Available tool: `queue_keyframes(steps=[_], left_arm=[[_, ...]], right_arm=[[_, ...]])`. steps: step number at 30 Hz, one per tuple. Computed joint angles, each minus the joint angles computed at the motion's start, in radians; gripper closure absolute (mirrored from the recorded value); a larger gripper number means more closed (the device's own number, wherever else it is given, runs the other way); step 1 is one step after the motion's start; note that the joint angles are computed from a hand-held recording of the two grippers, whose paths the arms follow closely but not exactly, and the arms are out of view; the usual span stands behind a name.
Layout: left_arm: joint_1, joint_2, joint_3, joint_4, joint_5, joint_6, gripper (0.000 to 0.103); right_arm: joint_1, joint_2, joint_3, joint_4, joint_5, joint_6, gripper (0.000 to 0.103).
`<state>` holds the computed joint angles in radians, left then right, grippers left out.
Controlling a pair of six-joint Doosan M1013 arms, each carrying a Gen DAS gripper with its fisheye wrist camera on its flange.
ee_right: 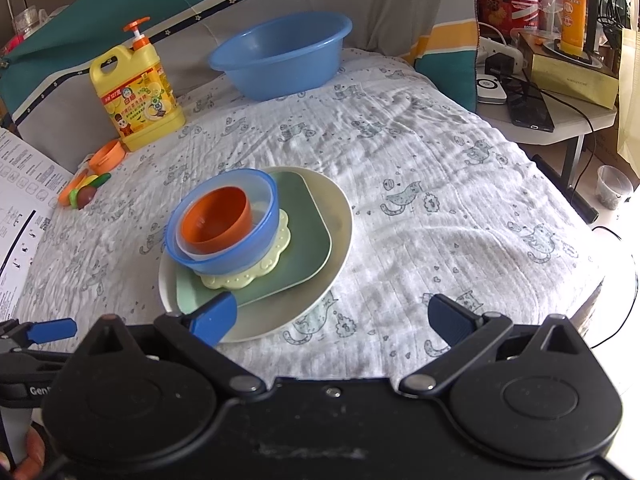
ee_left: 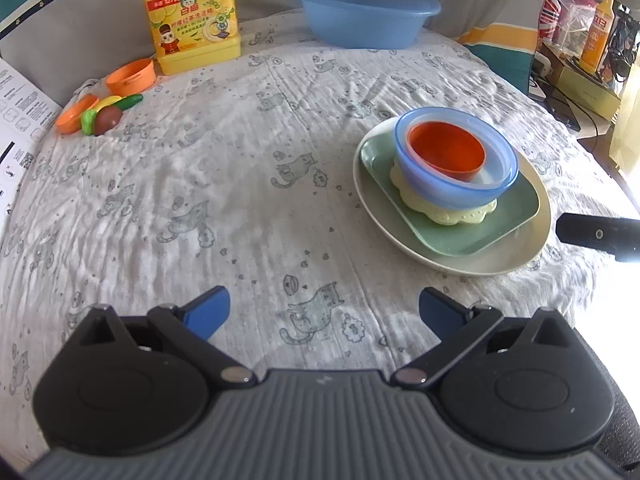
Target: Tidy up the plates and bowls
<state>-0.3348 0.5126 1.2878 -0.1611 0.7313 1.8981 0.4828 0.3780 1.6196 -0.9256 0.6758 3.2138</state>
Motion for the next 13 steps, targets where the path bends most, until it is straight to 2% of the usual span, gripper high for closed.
queue_keyframes(steps=[13], left_arm=[[-0.005, -0.018, 0.023, -0.015, -0.036, 0.069, 0.000]], right_arm=[[0.000, 0.000, -0.004, 0.004, 0.000, -0.002, 0.000]])
